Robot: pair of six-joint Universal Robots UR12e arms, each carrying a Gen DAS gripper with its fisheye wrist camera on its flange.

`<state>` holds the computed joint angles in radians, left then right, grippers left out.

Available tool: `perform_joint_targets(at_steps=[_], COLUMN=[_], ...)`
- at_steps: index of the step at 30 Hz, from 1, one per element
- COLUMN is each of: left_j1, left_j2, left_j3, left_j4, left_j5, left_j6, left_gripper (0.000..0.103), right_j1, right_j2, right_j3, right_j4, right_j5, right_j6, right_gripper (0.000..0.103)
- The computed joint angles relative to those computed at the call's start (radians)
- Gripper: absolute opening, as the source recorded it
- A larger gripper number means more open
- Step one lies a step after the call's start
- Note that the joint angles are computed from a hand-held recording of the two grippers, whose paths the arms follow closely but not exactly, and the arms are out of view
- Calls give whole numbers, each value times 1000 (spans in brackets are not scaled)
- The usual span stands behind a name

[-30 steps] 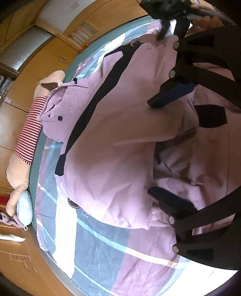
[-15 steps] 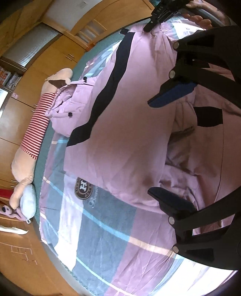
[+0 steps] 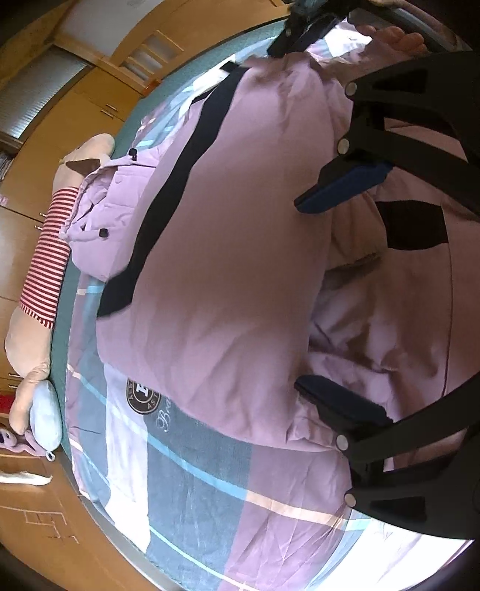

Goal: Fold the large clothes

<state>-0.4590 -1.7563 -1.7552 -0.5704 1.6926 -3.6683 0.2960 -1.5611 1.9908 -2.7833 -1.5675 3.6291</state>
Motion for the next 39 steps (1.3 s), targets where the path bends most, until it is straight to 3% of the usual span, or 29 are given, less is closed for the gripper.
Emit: perform_joint_targets(at_steps=[1, 4, 8, 12, 15, 17, 18, 19, 21, 23, 24, 25, 26, 28, 29, 32, 39], left_j1=[0, 2, 2, 2, 2, 1, 0, 0, 0, 0, -1, -2, -3, -5, -6, -6, -6], left_j2=[1, 1, -2, -4, -5, -5, -6, -6, -4, -2, -1, -2, -3, -5, -6, -7, -9], left_j3=[-1, -3, 0, 2, 3, 3, 4, 4, -1, -7, -9, -9, -7, -3, -2, -1, 0], left_j4=[3, 8, 1, -4, -5, -6, -5, -3, 17, 42, 55, 58, 55, 45, 41, 36, 38], left_j5=[-1, -10, -15, -18, -17, -14, -13, -12, -11, -12, -11, -8, -6, -1, 1, -4, -7], left_j6=[1, -1, -2, 1, -1, 0, 1, 2, 0, 1, 2, 5, 8, 11, 12, 9, 15], left_gripper=[91, 91, 92, 92, 92, 92, 92, 92, 92, 92, 92, 92, 93, 93, 93, 93, 93], right_j1=[-3, -29, -45, -27, -41, -34, -29, -25, -24, -32, -36, -36, -27, -2, -6, -18, -13], right_j2=[0, -10, -20, -24, -23, -18, -17, -15, -11, -6, -3, 0, 2, 5, 2, -8, -31], right_j3=[1, 25, 42, 37, 33, 20, 15, 16, 18, 15, 19, 19, 13, 8, 13, 28, 22], right_j4=[4, -44, -100, -128, -102, -40, -20, -20, -29, -14, -28, -31, -15, -23, -39, -91, -140], right_j5=[-3, 39, 57, -40, 12, 3, -11, -23, -13, 49, 90, 114, 96, 7, 14, 18, -142], right_j6=[-1, 53, 89, 64, 51, 46, 49, 55, 57, 41, 34, 28, 18, -12, -10, 32, 29], right_gripper=[32, 13, 8, 2, 3, 28, 69, 96, 97, 97, 87, 64, 57, 19, 13, 8, 7])
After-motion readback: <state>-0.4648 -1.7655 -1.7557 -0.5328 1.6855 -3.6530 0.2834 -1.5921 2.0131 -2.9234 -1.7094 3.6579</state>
